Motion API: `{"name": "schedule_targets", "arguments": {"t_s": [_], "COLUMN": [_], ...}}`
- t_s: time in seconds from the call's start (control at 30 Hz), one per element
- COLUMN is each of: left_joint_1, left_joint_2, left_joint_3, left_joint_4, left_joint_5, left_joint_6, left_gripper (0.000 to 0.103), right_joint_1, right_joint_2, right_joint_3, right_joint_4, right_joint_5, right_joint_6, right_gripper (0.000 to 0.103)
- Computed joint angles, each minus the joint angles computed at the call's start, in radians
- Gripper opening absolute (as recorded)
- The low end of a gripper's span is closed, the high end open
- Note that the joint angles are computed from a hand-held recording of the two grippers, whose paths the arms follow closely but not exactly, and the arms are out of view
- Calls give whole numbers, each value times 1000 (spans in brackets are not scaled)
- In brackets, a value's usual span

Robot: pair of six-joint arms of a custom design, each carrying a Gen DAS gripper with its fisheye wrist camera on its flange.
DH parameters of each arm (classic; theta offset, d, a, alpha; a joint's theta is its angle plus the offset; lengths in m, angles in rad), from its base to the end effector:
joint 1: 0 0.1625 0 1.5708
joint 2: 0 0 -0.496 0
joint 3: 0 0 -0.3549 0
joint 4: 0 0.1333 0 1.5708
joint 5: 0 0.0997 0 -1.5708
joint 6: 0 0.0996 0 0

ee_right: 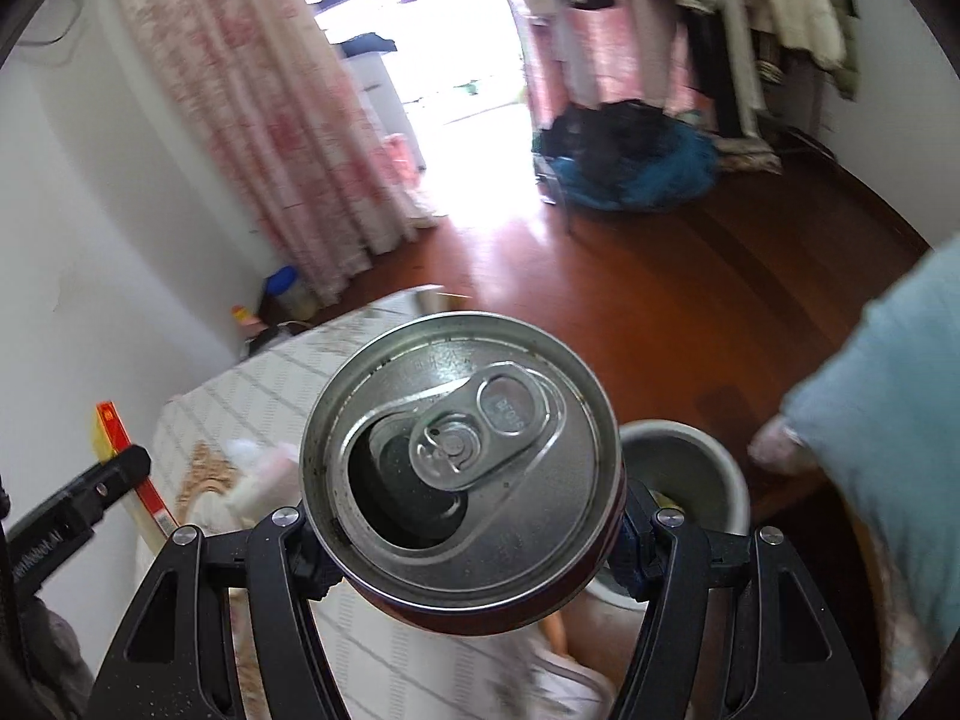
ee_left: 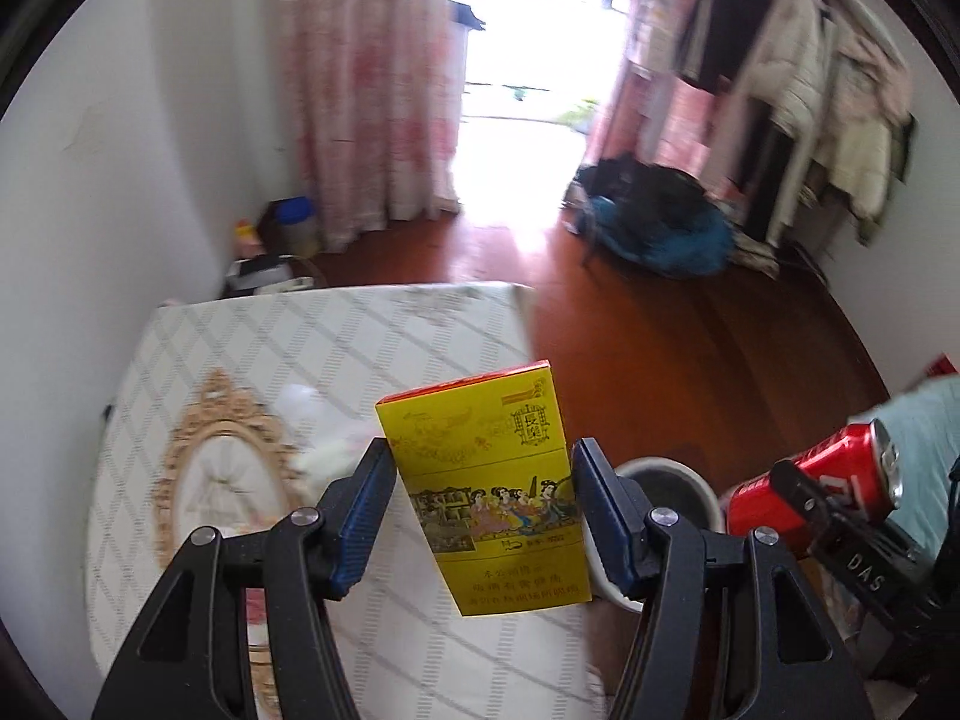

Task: Collect trash
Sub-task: 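Carry the can and pack over the bin and open both tools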

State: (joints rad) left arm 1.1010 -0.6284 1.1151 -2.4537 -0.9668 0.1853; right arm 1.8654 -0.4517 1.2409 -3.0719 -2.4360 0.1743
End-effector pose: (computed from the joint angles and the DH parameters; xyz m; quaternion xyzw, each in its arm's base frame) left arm -0.2103 -0.8337 0.2509 0.2457 0.9051 -0.2273 0.2620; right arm 0.2913 -0.7622 0.1433 -0.0947 -0.8582 0.3990 0.3087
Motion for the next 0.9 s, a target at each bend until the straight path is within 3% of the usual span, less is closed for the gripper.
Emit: {"name": "schedule_targets", "arguments": {"t_s": [0.23,0.43,0.63,0.77,0.87,0.9], "left_joint_1": [-40,-46,-20,0,17,21], "left_joint_2": [78,192,336,453,522,545], "left_joint_3": [19,-61,-286,-511,-662,-714], "left_joint_4": [59,168,426,633,773,812], "left_joint_5": [-63,-115,-214,-251,-265,-260], "left_joint_6": [-23,-41,-94,-114,-141,-149], "left_gripper": [58,57,57,55,59,66], "right_joint_1": [-86,-177,-267,-313,-339,-340], "right_joint_2": [-153,-214,-225,-217,-195,-188], "right_joint_3": [270,376,399,389,352,339], "right_joint_4": [-93,-100,-60,-33,6,16], "right_joint_5": [-28,-11,41,77,96,101], "right_joint_6": [89,121,152,160,158,163], "right_gripper": [69,69,69,69,69,69]}}
